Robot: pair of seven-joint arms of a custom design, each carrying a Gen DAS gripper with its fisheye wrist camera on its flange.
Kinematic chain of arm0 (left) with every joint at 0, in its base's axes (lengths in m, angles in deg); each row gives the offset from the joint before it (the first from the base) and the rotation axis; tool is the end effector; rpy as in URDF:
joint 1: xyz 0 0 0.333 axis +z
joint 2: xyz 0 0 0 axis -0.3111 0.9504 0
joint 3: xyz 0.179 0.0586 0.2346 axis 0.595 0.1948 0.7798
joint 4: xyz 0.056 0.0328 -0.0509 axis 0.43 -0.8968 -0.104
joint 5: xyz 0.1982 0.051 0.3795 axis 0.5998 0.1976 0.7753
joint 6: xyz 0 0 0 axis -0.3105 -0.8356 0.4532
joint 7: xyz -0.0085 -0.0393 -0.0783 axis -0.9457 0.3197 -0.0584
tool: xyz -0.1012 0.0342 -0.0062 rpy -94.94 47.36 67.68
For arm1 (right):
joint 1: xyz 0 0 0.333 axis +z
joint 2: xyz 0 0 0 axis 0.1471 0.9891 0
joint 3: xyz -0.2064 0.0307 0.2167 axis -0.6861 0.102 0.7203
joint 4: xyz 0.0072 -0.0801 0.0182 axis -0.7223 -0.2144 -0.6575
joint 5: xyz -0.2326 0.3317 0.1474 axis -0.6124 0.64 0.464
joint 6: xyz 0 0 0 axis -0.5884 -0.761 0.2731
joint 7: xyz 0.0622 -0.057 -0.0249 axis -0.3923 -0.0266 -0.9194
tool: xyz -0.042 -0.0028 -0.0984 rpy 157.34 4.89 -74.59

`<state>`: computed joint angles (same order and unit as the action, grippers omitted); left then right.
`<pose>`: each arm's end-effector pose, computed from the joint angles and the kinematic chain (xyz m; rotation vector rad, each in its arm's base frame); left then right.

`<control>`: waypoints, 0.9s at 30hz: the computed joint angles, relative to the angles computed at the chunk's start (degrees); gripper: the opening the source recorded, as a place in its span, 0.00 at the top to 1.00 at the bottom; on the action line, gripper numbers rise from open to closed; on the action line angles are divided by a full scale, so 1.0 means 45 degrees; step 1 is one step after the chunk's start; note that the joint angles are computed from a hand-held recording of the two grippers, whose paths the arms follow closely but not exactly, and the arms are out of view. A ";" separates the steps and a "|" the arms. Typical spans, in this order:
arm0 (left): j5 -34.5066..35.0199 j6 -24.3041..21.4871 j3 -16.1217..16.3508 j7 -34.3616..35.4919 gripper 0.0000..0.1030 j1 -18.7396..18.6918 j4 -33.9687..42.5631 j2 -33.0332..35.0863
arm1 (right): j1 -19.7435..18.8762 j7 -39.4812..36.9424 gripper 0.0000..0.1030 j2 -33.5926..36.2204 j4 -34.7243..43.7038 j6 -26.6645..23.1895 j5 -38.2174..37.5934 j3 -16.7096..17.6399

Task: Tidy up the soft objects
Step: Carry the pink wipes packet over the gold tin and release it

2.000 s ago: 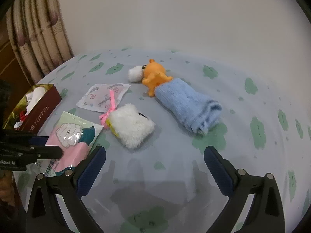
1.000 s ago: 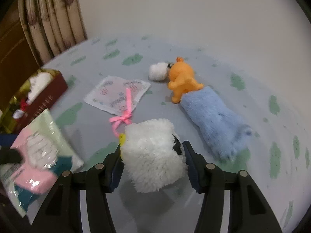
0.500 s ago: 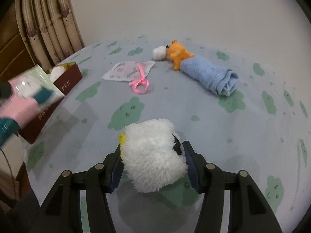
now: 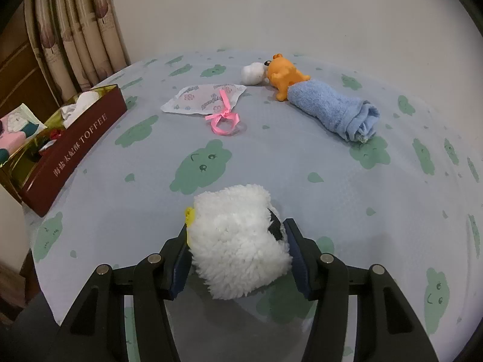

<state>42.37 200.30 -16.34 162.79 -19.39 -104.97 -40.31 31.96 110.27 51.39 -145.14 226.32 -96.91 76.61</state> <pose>0.6350 -0.0887 0.5887 -1.8293 1.9508 -0.8896 0.5779 0.3246 0.4475 -1.7824 1.8850 -0.5666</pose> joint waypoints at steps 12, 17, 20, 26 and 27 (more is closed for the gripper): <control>0.1203 0.1198 0.0203 -0.0222 0.68 0.0237 0.0392 0.1443 | 0.0054 0.0019 0.48 0.0105 0.0139 -0.0229 -0.0102 -0.0013; 0.2816 0.1870 0.0386 -0.1642 0.62 0.0104 -0.0034 0.1185 | 0.0061 0.0022 0.48 0.0127 0.0162 -0.0223 -0.0105 -0.0018; 0.3552 0.2739 0.0411 -0.2281 0.41 0.0176 -0.0548 0.0747 | 0.0070 0.0016 0.48 0.0148 0.0191 -0.0249 -0.0115 -0.0021; 0.3571 0.3308 0.0386 -0.2850 0.41 0.0495 -0.0987 0.0116 | 0.0073 0.0003 0.48 0.0155 0.0205 -0.0253 -0.0111 -0.0026; 0.3419 0.3153 0.0380 -0.2868 0.41 0.0546 -0.1037 0.0018 | 0.0071 -0.0001 0.48 0.0150 0.0200 -0.0247 -0.0096 -0.0025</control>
